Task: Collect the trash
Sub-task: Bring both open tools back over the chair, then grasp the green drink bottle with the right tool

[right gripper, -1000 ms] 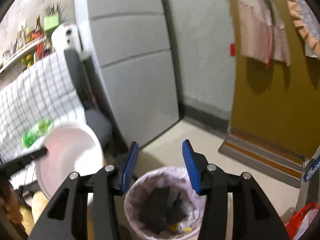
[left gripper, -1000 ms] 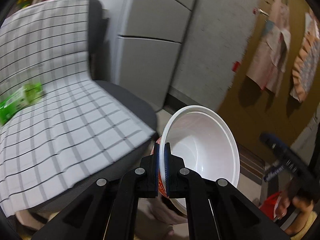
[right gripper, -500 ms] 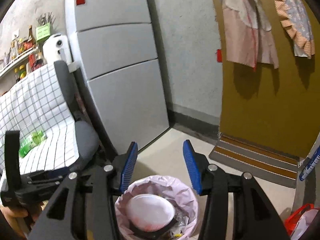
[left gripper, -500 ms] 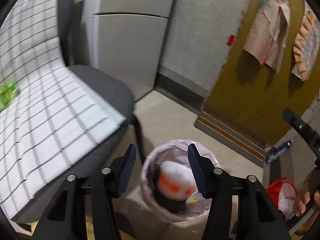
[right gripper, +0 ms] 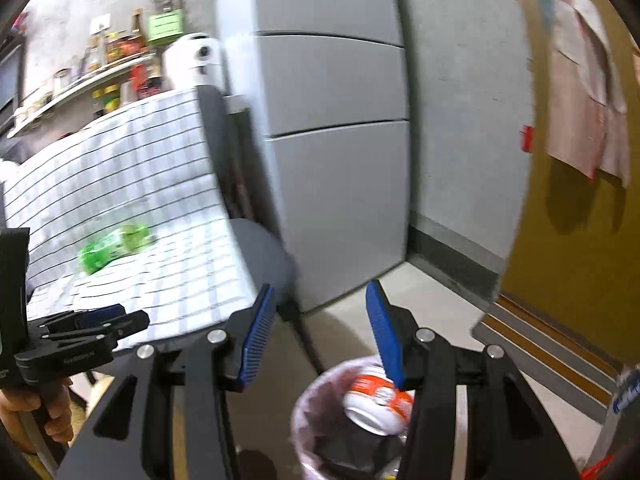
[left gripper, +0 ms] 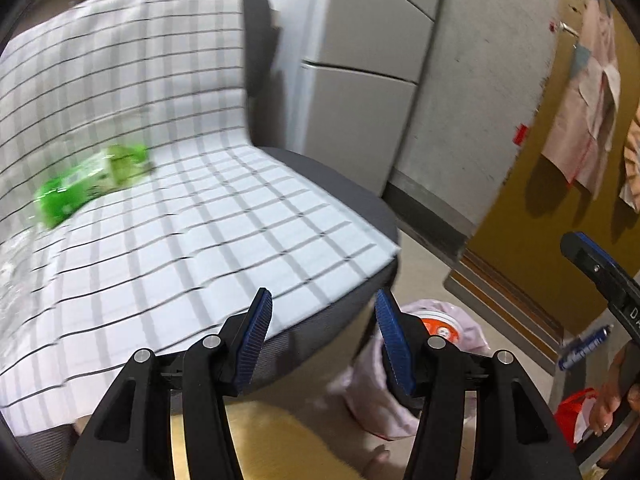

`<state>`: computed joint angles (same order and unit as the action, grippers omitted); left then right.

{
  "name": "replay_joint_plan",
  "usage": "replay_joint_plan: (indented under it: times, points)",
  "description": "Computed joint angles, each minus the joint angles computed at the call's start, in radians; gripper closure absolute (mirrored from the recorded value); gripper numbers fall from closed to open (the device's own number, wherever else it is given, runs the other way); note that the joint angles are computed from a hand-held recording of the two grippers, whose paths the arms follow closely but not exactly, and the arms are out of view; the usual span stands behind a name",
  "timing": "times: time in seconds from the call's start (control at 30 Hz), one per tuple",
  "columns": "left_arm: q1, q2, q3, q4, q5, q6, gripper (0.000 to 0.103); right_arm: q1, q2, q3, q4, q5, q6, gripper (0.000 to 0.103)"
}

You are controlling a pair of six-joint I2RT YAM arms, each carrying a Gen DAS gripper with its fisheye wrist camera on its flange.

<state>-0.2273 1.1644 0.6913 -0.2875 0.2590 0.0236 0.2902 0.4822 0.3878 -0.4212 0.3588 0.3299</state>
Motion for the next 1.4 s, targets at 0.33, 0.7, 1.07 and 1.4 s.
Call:
replay_joint_plan:
  times: [0.33,0.7,1.07,1.4]
  points:
    - [0.414,-0.063,0.006,-0.062,0.132,0.133,0.036,0.268,0.399,0.169,0.245,0.054,0.01,0.048]
    - [0.799,0.129,0.136,0.013,0.178,0.202,0.033,0.294,0.972,0.5,0.464,-0.113,-0.079,0.048]
    - [0.89,0.384,0.311,0.119,0.125,0.161,0.025,0.25,1.466,1.004,0.395,-0.245,-0.133,0.048]
    - [0.898,0.58,0.484,0.139,0.065,0.13,0.025,0.193,2.04,1.909,-0.047,-0.422,-0.212,0.048]
